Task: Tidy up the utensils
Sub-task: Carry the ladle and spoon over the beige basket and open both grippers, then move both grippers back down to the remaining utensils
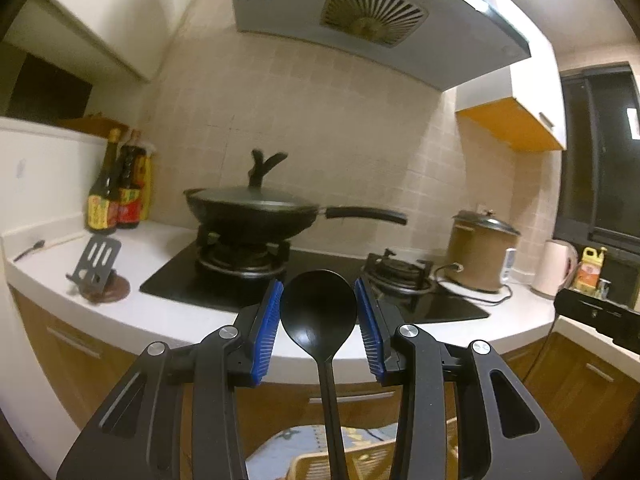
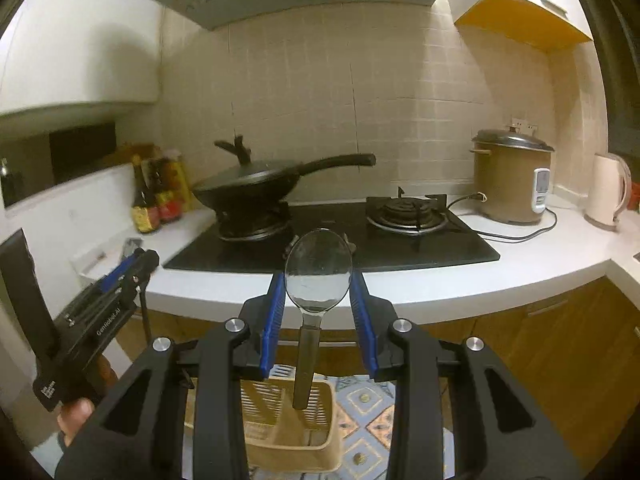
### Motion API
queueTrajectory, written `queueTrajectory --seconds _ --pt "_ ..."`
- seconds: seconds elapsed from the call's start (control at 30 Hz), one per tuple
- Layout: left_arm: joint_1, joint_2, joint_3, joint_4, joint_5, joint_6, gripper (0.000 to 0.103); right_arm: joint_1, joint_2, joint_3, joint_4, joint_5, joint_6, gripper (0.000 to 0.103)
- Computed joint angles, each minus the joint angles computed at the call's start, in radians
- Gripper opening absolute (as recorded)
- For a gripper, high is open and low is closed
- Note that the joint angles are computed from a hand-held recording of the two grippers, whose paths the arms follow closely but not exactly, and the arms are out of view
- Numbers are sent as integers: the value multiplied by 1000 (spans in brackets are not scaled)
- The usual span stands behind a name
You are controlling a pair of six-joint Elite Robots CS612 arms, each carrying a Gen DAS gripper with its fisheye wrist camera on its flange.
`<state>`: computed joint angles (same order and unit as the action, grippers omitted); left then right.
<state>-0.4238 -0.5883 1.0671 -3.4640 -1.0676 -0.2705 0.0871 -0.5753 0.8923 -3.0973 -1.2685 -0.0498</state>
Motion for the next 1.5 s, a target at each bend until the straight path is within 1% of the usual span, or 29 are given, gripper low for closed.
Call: queueTrajectory --seconds 0.1,0.27,0.37,0.47,0.6,0.73,0.8,0.87,0.93,1.07,1.17,1.23,1.37,1.43,1.5 --pt "2 21 -17 13 18 -6 35 9 25 -26 18 -35 -28 30" --pt "1 38 -21 14 46 -1 36 21 47 -44 50 -56 -65 30" --pt "1 35 -9 12 41 -1 36 27 49 -39 62 -65 -84 30" --pt "3 26 11 16 21 -13 36 30 43 -26 83 -67 -99 30" --pt "9 8 45 30 -22 -52 36 26 27 -2 114 -49 -95 30" --pt "17 -22 89 52 -82 -95 43 21 4 28 152 -27 -93 31" --pt "22 -42 117 55 -117 -122 45 15 -11 47 173 -1 -86 36" --pt "23 -60 143 51 -136 -139 46 9 -30 78 163 13 -75 44" --pt "22 -81 171 49 -148 -144 49 4 -46 100 162 24 -72 47" --pt "17 -127 231 55 -165 -152 50 -6 -82 153 165 40 -56 47" --pt "12 -166 282 66 -173 -162 50 -17 -114 201 167 72 -39 47" --pt "9 -191 314 75 -185 -168 50 -21 -132 228 180 80 -36 47" --pt "2 -239 373 124 -227 -178 50 -28 -170 289 189 91 -47 47" --pt "-2 -256 391 170 -249 -188 51 -29 -189 322 195 80 -64 47" --pt "-3 -269 407 235 -291 -201 51 -28 -202 345 210 64 -81 47"
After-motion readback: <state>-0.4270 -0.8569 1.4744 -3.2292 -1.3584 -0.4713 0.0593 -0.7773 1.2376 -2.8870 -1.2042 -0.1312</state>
